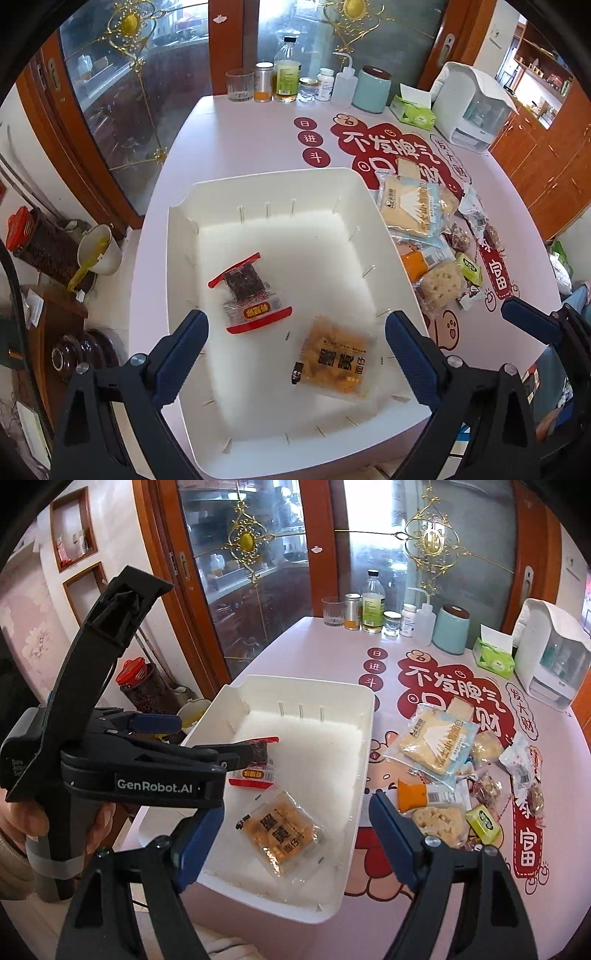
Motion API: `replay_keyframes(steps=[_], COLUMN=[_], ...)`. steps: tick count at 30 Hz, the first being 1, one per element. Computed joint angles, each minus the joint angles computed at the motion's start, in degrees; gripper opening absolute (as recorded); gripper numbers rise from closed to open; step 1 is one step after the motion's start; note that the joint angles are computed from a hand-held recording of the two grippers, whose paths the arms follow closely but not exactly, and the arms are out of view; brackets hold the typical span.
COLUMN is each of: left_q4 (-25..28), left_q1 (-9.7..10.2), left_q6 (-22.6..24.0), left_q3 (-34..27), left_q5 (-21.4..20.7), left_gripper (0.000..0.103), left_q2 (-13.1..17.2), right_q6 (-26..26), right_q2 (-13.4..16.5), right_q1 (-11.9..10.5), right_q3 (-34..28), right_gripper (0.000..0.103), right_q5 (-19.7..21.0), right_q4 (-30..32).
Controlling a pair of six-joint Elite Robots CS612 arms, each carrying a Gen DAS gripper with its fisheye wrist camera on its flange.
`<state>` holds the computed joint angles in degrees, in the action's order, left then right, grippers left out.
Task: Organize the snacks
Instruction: 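Move both tools back toward the snack pile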
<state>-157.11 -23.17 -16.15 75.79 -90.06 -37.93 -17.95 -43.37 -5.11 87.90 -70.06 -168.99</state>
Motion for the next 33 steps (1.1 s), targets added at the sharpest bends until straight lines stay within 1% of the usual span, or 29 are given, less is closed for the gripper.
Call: replay_keyframes(steps=[6,12,17,24,30,33], left_q4=[-1.2,0.1,1.5,2.7,3.3,4.9], left_q1=[-0.84,-2.02,-3.30,-5.75,-8.16,-9.25], left_q6=[0.7,0.9,1.6,1.0,0.5,0.9], left_q3=[0.6,-0.2,-1.5,-3.6,-6.5,-9.0], left_q5=[1.0,0.8,0.9,2.8,5.7,7.8], left_gripper=[0.096,0.096,0.096,0.096,0.096,0.096], left_q2=[-0.4,-0.2,0.1,0.5,1.3,2.3], right_q6=[0.9,2.0,2.9,3.9,5.2,6.1], right_q2=[-0.4,-1.1,-1.7,-2.4,-2.7,-2.2], right_q1=[-0.6,-1.7,-3.1,-5.9,-9.6,-11.2], right_q3=[1.1,2.3,3.2,3.8,3.2,2.2], right_gripper=[0.082,0.082,0.082,0.082,0.082,0.082], right_q5=[-0.4,-0.4,-0.4,0.3,2.5,2.9], right_q4=[-1.5,-1.8,-1.6,-1.7,-1.1,-0.3])
